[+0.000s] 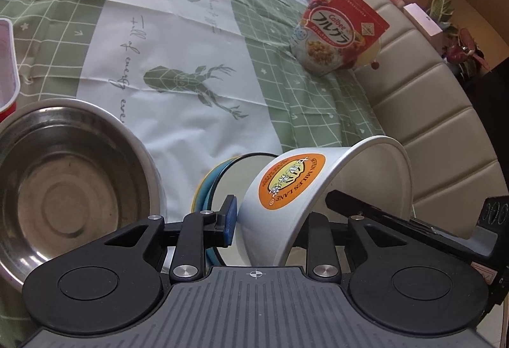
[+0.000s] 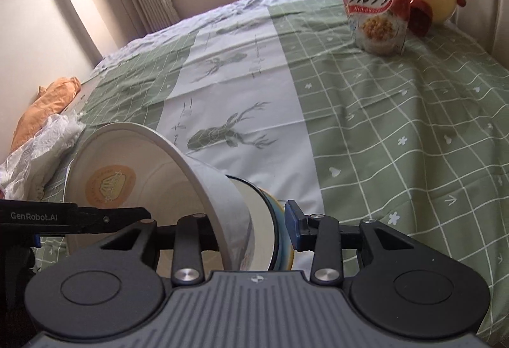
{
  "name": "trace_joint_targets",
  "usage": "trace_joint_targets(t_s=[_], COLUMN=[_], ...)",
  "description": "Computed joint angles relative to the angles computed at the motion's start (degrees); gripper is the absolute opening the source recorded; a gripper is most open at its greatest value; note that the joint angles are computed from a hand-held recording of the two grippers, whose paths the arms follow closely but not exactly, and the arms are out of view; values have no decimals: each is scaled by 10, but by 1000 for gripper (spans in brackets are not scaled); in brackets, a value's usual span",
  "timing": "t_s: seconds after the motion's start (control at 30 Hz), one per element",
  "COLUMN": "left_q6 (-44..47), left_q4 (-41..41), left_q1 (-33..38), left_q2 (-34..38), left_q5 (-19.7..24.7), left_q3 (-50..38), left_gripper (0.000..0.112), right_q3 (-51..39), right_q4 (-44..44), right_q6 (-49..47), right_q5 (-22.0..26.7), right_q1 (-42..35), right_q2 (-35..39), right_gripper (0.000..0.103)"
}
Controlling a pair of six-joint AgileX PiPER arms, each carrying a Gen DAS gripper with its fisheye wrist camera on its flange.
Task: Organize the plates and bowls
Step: 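Carry the white bowl onto the blue bowl and open the left tool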
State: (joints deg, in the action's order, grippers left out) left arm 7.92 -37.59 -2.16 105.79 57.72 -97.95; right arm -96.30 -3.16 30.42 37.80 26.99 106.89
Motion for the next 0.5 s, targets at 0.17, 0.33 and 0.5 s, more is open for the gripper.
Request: trace_joint_targets(t_s=[0.17, 0.33, 0.5], left_q6=[-12, -29, -23], left_q4=[20, 53, 59], left_q1=[-5, -31, -35], left_q2=[-4, 30, 15], left_q5=[16, 39, 22], left_q3=[-14, -64, -38], left_gripper=[33, 29, 28], right_q3=[6, -16, -12], right_q4=[38, -26, -8], right_q6=[-28, 18, 6], right_q5=[0, 20, 29], right_q1=[-17, -14, -21], right_q2=[0, 15, 19], right_gripper=[37, 38, 38])
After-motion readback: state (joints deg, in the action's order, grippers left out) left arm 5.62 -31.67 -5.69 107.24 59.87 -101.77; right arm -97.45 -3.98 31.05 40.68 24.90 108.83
